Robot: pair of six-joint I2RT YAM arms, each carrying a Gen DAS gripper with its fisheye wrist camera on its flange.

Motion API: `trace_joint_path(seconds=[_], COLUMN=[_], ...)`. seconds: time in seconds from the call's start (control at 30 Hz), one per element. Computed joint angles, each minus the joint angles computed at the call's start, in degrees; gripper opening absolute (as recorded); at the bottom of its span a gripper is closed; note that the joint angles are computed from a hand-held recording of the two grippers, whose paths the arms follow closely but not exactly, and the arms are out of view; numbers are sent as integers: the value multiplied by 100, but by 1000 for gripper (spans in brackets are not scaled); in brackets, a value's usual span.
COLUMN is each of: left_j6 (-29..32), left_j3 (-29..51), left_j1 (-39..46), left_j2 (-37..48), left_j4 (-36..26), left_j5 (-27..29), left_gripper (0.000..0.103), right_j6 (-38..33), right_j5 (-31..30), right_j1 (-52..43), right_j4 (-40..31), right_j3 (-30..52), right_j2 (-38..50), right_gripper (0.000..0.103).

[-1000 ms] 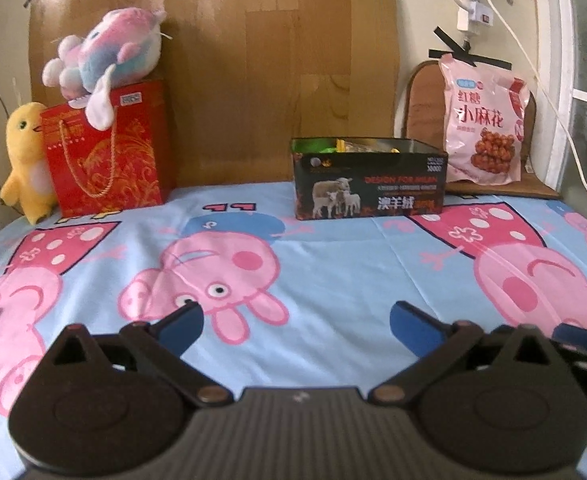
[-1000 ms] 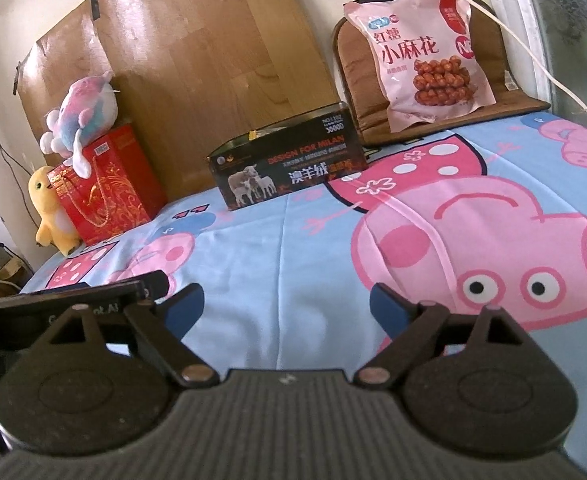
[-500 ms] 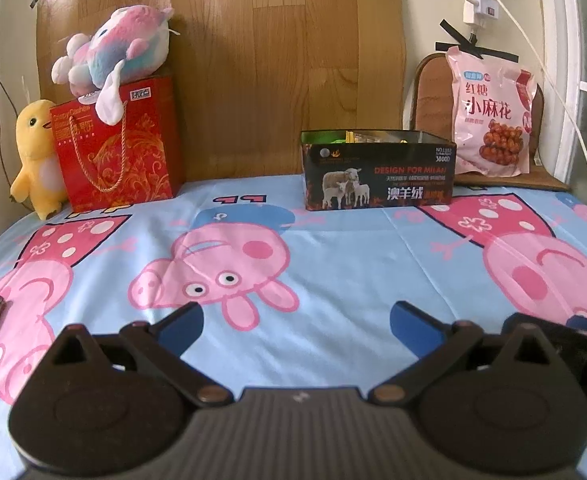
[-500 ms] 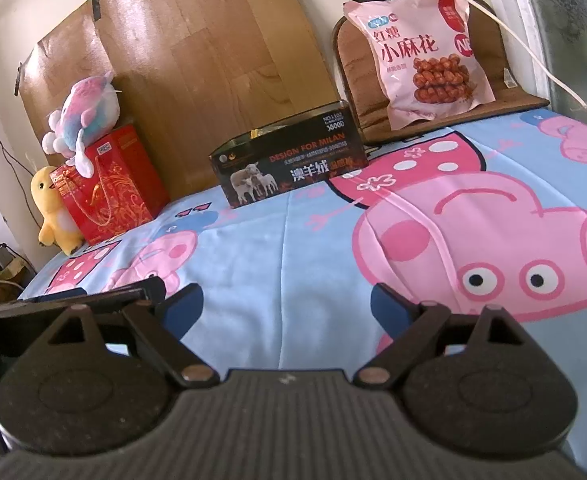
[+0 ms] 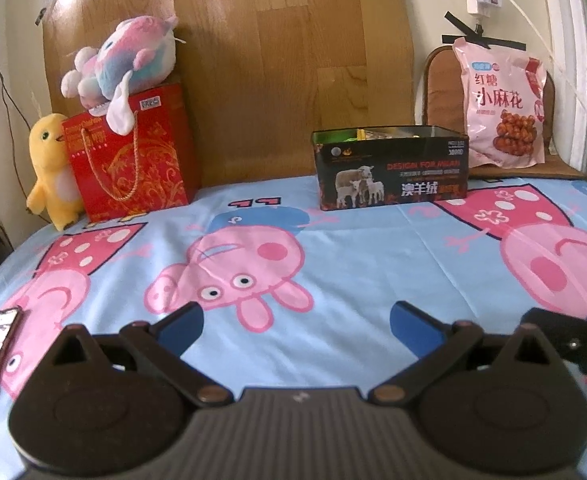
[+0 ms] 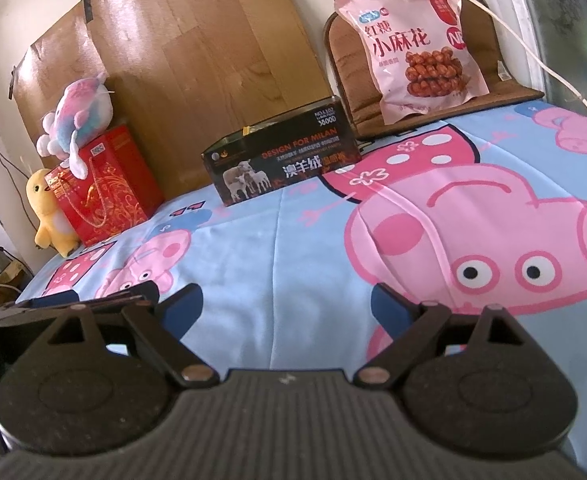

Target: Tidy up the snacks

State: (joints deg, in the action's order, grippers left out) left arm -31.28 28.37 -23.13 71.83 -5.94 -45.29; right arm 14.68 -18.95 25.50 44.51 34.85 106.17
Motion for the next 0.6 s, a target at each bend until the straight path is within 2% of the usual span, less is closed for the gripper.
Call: trace_joint_path(seconds=[0.6], left_j6=[-45], left_j3=[48], left_j1=[52], left_j2=[58], left_j4=[-38], left_j5=[146], left_gripper=[103], right_j6=[82], right_j5=[-81], right_j1=[-77], right_j4=[-62], right_j3=[67], right_j2=[81], right_gripper=[93])
